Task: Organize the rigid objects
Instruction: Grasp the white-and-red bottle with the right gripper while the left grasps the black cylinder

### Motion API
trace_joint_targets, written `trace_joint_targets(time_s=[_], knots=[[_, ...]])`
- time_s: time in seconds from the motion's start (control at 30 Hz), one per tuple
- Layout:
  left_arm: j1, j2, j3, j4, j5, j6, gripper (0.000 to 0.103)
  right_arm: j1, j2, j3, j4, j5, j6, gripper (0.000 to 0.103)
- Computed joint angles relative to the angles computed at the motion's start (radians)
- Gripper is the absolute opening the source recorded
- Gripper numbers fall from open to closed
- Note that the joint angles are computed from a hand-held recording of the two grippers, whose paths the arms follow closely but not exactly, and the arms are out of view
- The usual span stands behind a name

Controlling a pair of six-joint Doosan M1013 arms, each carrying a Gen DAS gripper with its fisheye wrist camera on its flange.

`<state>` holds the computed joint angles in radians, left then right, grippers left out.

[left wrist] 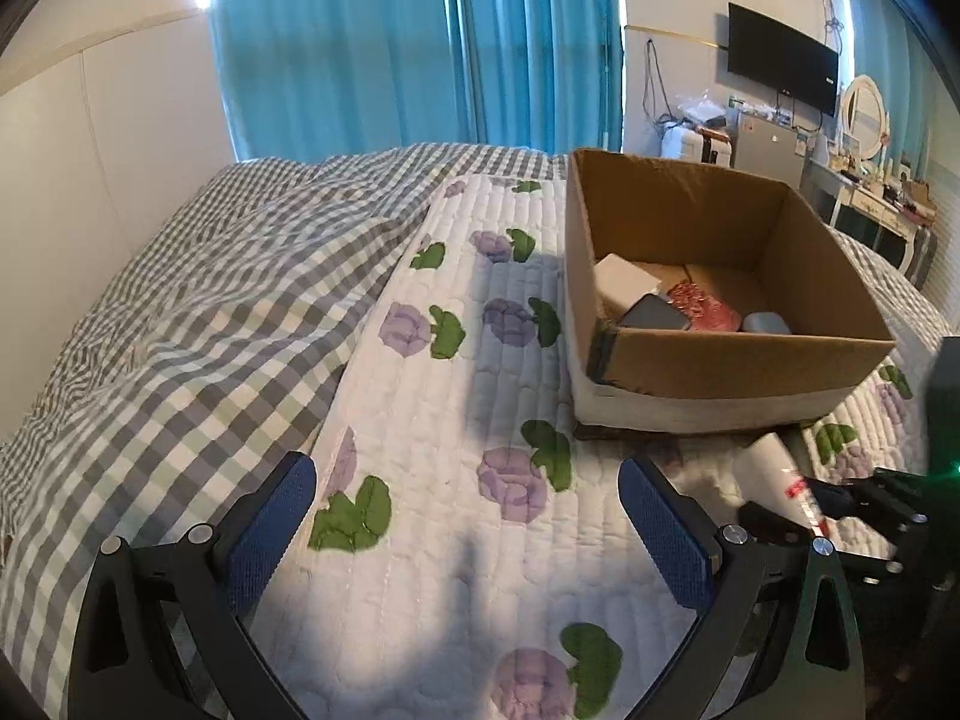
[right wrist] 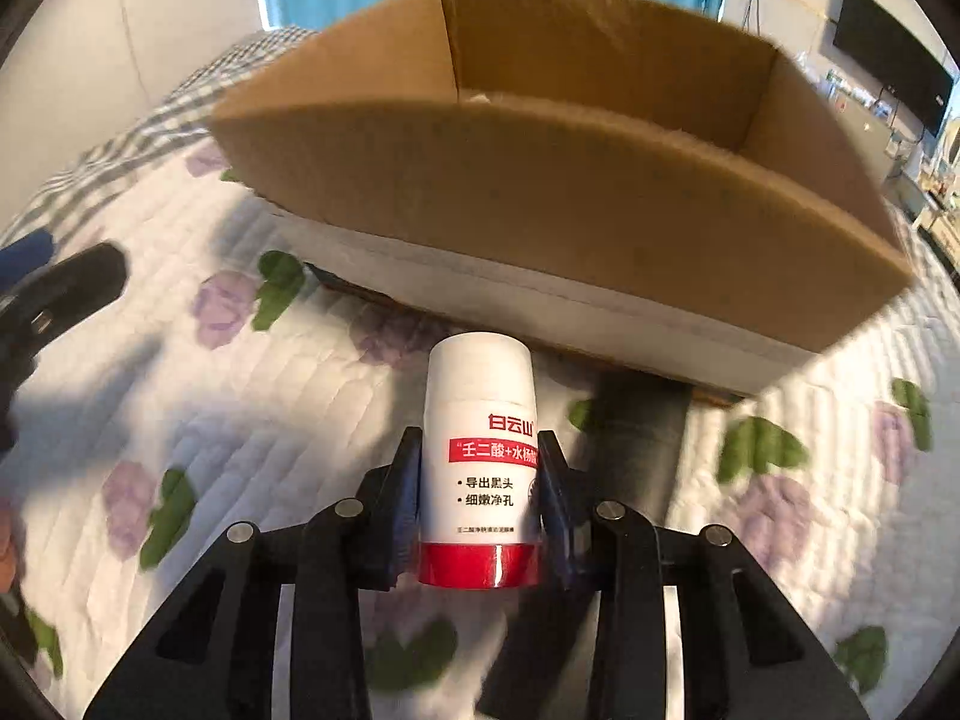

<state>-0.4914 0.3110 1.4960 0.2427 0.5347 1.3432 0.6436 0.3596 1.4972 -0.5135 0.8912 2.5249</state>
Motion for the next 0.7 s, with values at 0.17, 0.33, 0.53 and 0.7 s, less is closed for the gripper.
trace_joint_targets(time_s=[0.17, 0.33, 0.53, 0.7], knots=[[-0.024, -0.029, 0.018, -0.009, 0.012, -0.014, 0.102, 0.040, -0.068, 0.037, -0.095, 0.065, 0.080, 0.036], [-0.071, -0.043, 0.033, 0.030, 0.019, -0.104, 0.102, 0.066, -0.145, 0.093, -0.157, 0.149, 0.159, 0.036], [-0.128, -0.010, 0.009, -0.022, 0.083, -0.133, 0.102, 0.007, -0.219, 0.167, -0.066, 0.104, 0.206, 0.036], [-0.173, 0.021, -0.002, -0.009, 0.103, -0.165, 0.102, -0.027, -0.215, 0.163, -0.058, 0.127, 0.153, 0.036]])
